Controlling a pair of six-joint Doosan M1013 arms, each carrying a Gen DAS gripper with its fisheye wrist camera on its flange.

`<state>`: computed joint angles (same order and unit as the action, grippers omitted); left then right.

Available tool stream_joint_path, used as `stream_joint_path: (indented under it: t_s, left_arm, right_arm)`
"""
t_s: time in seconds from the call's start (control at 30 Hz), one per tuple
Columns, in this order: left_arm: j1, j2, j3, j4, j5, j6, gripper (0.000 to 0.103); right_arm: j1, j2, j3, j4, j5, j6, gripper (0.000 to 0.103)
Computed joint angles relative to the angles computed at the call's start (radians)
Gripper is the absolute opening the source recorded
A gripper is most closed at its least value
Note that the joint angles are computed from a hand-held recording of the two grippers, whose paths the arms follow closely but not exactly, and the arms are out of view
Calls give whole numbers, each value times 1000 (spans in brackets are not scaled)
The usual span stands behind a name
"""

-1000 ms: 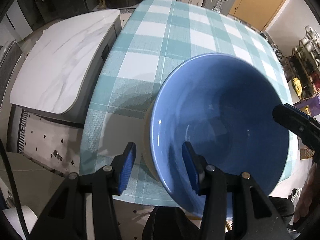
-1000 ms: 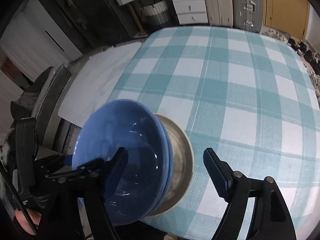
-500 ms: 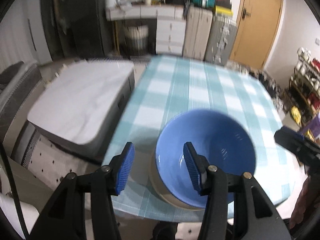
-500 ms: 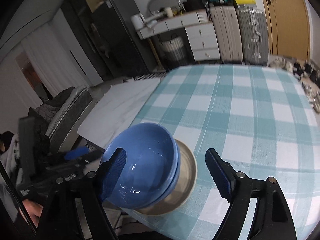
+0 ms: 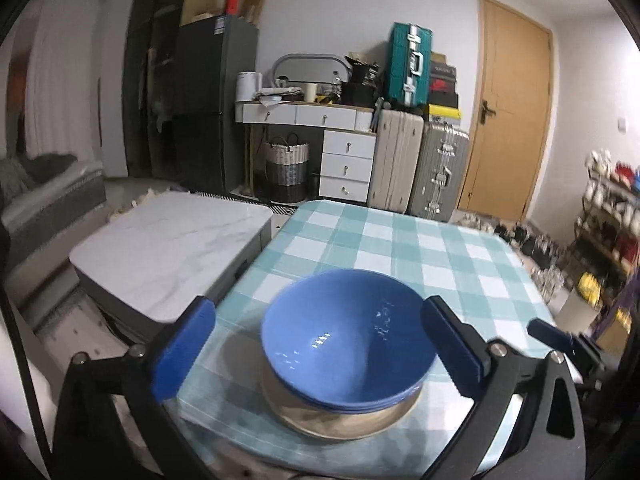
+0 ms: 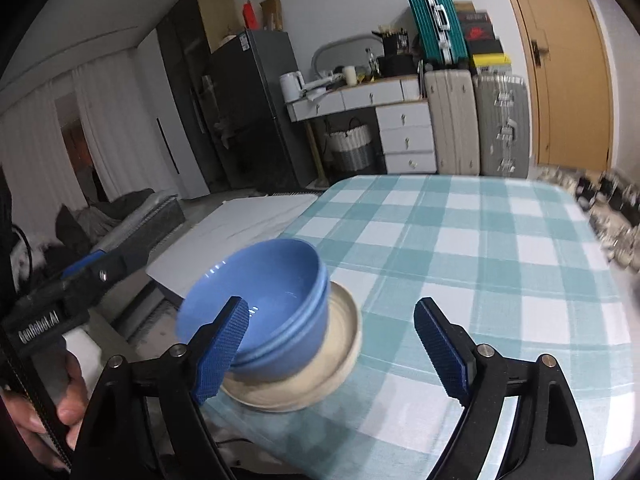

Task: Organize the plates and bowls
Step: 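Raise both open tools away from the bowls on the plates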

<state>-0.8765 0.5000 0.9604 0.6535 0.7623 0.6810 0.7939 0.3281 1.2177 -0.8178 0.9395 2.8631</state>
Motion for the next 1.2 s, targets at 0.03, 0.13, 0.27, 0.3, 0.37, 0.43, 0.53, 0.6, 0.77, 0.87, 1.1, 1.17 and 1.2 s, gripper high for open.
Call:
stream_joint_path:
  t_s: [0.03,0.13,0.27,0.3,0.37,0.43,0.53,0.6,0.77,0.87,1.1,1.17,1.2]
  left_arm:
    - [-6,2,10,35,-2,-56,103]
    - [-21,26,10,81,27,-111,103]
    - [-27,61,-13,14,71,14,103]
    - [-23,71,-34,-38,97,70,103]
    - [-20,66,-28,-22,72,56,103]
    - [-25,65,-23,53,79,-24,103]
    - [-27,62,-15,60,77,-38,103]
    - [-33,60,-11,80,77,-28,103]
    - [-38,62,-15,78,85,7,103]
    - [-21,70,-34,-37,83,78,103]
    - [12,69,-37,-186,76,75,103]
    - [6,62,-22,-142,60,42,103]
    - [2,56,-10,-113,46,25,103]
  right_arm:
    - [8,1,4,-27,19,-1,90]
    - [50,15,23,-212,130,26,103]
    - [82,0,109,-397,143,150,102]
    - [76,-5,113,-369,123,147,102]
    - [70,-15,115,-337,82,121,102]
    - [82,-2,106,-385,144,104,102]
    - [80,9,87,-358,183,79,102]
    - [77,4,91,-337,165,95,102]
    - [84,7,90,-340,162,87,102]
    - [87,10,89,-340,170,78,102]
    - [79,5,94,-298,164,78,102]
    - [78,3,97,-300,168,86,102]
    - [79,2,98,-301,169,92,102]
